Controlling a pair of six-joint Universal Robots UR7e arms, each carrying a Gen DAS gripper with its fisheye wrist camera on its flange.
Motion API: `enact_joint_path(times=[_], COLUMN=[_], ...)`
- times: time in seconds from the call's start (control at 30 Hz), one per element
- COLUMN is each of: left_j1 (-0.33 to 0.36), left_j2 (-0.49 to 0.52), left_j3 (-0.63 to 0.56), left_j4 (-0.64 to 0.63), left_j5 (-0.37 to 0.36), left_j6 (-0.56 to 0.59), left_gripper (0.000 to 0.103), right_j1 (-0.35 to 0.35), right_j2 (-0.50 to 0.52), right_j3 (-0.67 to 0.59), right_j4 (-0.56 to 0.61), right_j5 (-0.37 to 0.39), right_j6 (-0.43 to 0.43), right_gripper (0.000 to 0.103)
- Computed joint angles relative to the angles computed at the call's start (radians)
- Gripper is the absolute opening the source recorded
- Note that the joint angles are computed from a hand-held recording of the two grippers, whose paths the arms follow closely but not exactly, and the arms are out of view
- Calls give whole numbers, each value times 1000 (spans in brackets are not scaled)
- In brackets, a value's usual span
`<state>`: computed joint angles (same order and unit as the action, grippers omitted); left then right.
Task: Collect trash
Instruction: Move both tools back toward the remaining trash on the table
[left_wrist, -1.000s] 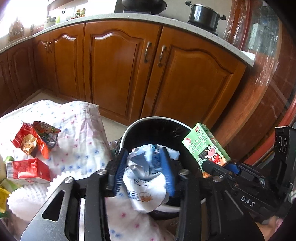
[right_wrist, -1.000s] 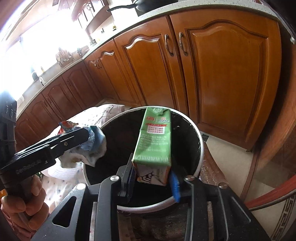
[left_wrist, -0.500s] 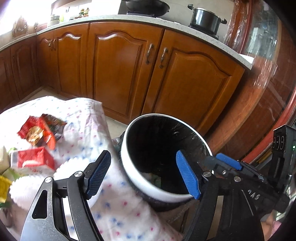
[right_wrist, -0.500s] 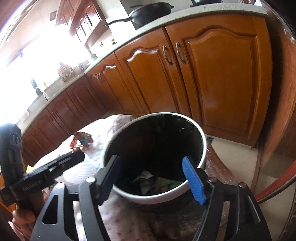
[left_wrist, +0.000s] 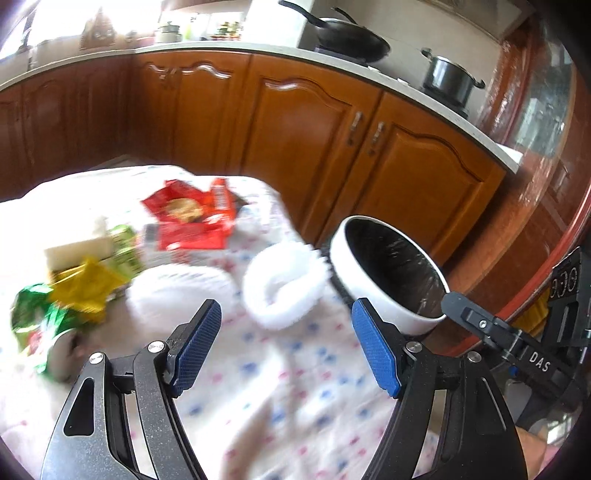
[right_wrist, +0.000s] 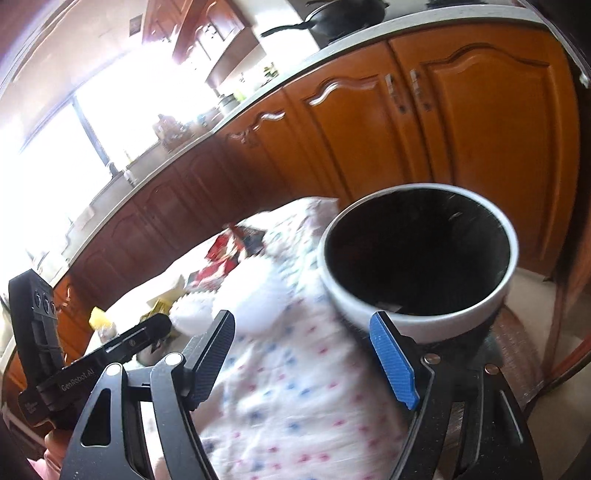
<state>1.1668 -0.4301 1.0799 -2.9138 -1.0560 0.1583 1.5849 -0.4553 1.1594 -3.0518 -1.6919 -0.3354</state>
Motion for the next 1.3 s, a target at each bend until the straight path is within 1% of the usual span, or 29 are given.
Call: enact_joint_path(times=[0.27,0.47,0.57,0.67,0.77,1.0,1.1,1.23,1.27,1.3], left_j1=[31,49,59,68,80,117,138,161,165,172], left_j2=[-110,-160,-181,-199,-214,-230,-211,-172,-160,-150], left_j3=[172,242,273,291,309,274,211,122,97,73], left_j4=[-113,-161,-184,-195,-227,-232,-195,-147,-124,-92], left_j5=[31,49,58,63,83,124,134,136,138,138], left_j6=[-31,-51,-50,-44,-31,0,27,60,64,62], left_gripper=[75,75,75,75,75,75,75,75,75,75], right_j1=[28,40,46,49,51,59,63,59,58,57], right_j2=[41,77,97,114,131,198,246,293,302,308], right_j3=[-13,-50,-76,-106,-143,-281,-373,-468,-486,-499], right_j4=[25,48,58,70,78,124,174,244,260,271], right_j5=[2,-14,-32,-40,-55,-93,-126,-132,-129,-130], right_j6=[-21,-25,-27,-19,-14,-15,-16,-5,-4,-3], right_gripper=[77,77,78,80,80,81,81,80,79,72])
